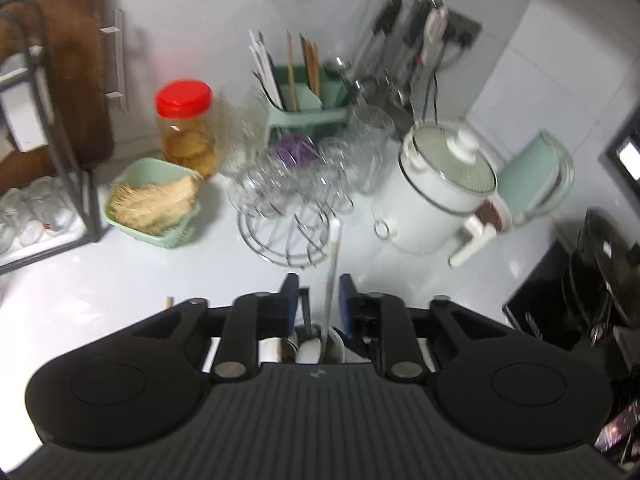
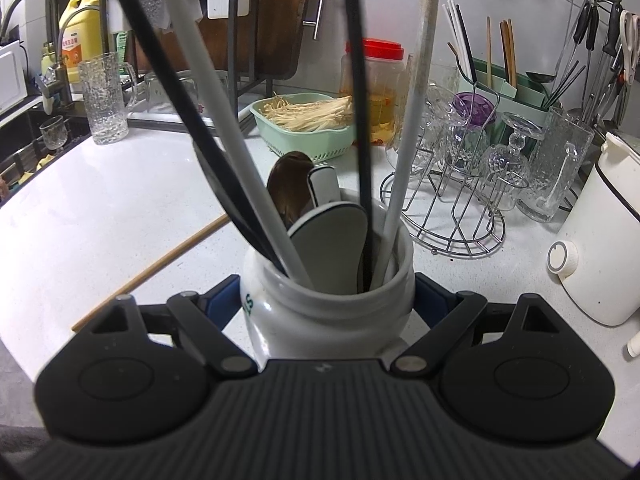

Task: Organize utensils
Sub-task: 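Open the left gripper to release the black chopstick in the mug, then move the open left gripper down to the thin wooden stick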

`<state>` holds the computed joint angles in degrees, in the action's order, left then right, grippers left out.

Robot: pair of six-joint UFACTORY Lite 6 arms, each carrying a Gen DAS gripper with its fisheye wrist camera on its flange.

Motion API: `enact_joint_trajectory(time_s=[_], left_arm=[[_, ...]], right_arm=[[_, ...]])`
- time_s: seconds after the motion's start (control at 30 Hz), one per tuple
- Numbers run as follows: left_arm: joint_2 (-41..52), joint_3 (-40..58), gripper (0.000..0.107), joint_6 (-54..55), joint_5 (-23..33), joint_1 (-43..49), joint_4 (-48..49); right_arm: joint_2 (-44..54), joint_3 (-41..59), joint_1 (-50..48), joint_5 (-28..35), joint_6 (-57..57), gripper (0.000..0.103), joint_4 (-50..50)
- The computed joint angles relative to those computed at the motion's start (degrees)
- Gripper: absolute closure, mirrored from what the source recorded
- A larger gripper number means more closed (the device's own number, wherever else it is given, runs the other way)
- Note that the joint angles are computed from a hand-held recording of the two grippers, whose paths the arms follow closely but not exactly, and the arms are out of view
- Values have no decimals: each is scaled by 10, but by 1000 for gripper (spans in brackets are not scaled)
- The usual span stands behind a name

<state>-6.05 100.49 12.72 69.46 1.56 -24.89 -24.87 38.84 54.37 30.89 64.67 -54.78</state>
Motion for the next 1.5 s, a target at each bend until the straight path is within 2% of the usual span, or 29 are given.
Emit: enact_joint_trajectory(time_s=[0.17, 0.33, 0.57, 0.73, 0.8, 1.0, 1.23, 1.37, 1.5], left_arm=[[-59, -38, 80, 21, -12, 74, -41], [-134, -133, 80, 72, -23, 172, -91], [-188, -266, 80, 187, 31, 354, -171], [-205, -345, 80, 268, 48, 446, -209], [-205, -385, 80, 292, 27, 448, -203], [-174, -513, 80, 382, -99, 400, -181], [-133, -625, 80, 504, -217, 374, -211], [-117, -664, 80, 572, -253, 373, -248], [-146, -698, 80, 628, -280, 355, -278]], right_arm=[[0, -4, 10, 9, 35, 12, -22], [8, 2, 17, 22, 48, 12, -25], [21, 21, 19, 36, 27, 12, 1], [26, 28, 14, 37, 11, 12, 15], [25, 27, 15, 38, 16, 12, 13], [40, 41, 31, 66, 40, 12, 9], [71, 78, 44, 108, 38, 11, 36], [80, 86, 53, 122, 53, 11, 34], [93, 97, 76, 151, 86, 11, 28]])
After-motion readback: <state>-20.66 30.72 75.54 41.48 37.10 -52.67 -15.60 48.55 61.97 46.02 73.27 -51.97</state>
